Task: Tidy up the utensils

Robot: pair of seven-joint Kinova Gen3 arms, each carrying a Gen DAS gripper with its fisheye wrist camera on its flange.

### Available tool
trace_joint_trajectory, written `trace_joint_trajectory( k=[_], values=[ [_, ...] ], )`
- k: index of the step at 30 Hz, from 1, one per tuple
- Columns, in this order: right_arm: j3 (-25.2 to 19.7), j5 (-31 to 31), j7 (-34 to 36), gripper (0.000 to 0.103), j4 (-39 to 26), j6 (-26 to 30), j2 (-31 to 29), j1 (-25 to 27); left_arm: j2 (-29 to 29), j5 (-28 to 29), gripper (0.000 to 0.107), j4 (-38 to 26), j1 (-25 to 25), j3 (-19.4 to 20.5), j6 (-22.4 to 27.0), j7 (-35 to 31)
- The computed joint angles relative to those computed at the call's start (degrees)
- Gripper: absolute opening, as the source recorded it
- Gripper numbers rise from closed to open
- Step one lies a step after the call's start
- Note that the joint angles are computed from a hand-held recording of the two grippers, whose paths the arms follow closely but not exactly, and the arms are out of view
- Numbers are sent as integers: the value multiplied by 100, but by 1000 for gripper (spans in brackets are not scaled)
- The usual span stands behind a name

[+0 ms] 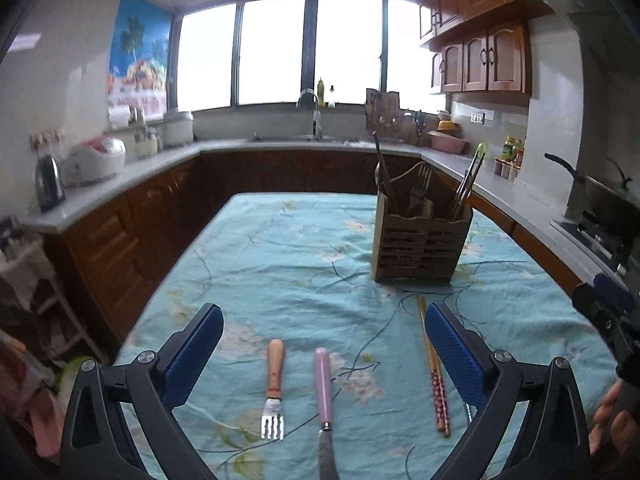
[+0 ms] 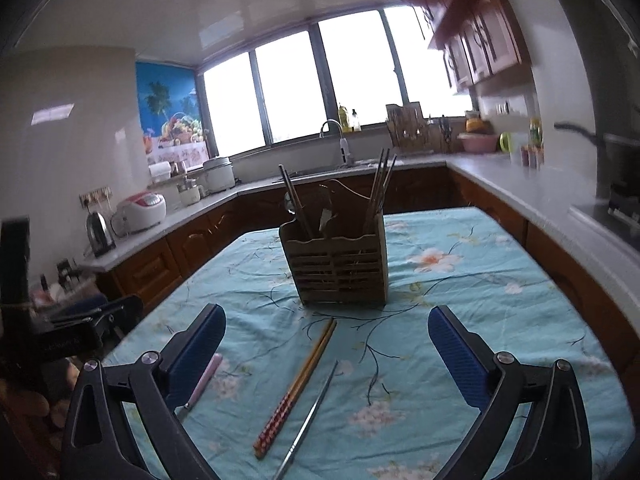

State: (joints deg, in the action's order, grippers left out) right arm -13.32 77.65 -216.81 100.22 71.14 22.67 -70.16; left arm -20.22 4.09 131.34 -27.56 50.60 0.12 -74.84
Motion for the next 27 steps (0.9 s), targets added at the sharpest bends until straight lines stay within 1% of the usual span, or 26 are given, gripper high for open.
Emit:
trace_joint_trajectory(
  k=[2, 3, 6, 7, 9, 11, 12, 14, 15, 17, 20, 25, 27],
  values=[
    [-4, 25, 143, 103, -79, 210, 30, -115, -227, 17, 102, 145, 89, -44, -141, -3],
    [-4, 31, 209, 103, -109, 288, 31, -153, -388, 40, 102, 204, 192, -129, -188, -10],
    [-6, 63, 494, 103, -271, 583, 43, -297, -574, 80, 102, 395, 509, -360, -396, -83],
    [-12, 56, 555, 103, -288, 590, 34, -301, -557, 85, 102, 434, 551, -384, -432, -130],
    [-12, 22, 563, 103, -301, 589, 69, -300, -510, 158, 102, 484, 504, -297, -429, -182],
    [2, -17, 391, 103, -243, 561, 110, -291, -309, 176, 102, 519, 632, -417, -476, -239],
    [0, -26, 278, 103, -185, 514, 114, -286, -271, 232, 102, 587, 623, -383, -567, -243],
    [8, -35, 55, 103, -82, 472, 151, -276, -343, 386, 102, 667, 389, -144, -690, -293],
    [12, -52, 16, 103, -71, 514, 176, -294, -367, 417, 102, 660, 358, -119, -675, -337],
    [22, -32, -119, 103, -3, 542, 214, -318, -395, 499, 102, 661, 178, 55, -690, -393],
    [30, -6, -195, 103, 30, 643, 265, -361, -333, 560, 102, 646, 108, 162, -660, -444],
    [21, -28, -272, 103, 64, 652, 294, -361, -501, 665, 102, 650, -215, 486, -717, -446],
    [21, -9, -294, 103, 75, 654, 302, -369, -499, 671, 102, 654, -265, 539, -742, -430]
  ],
)
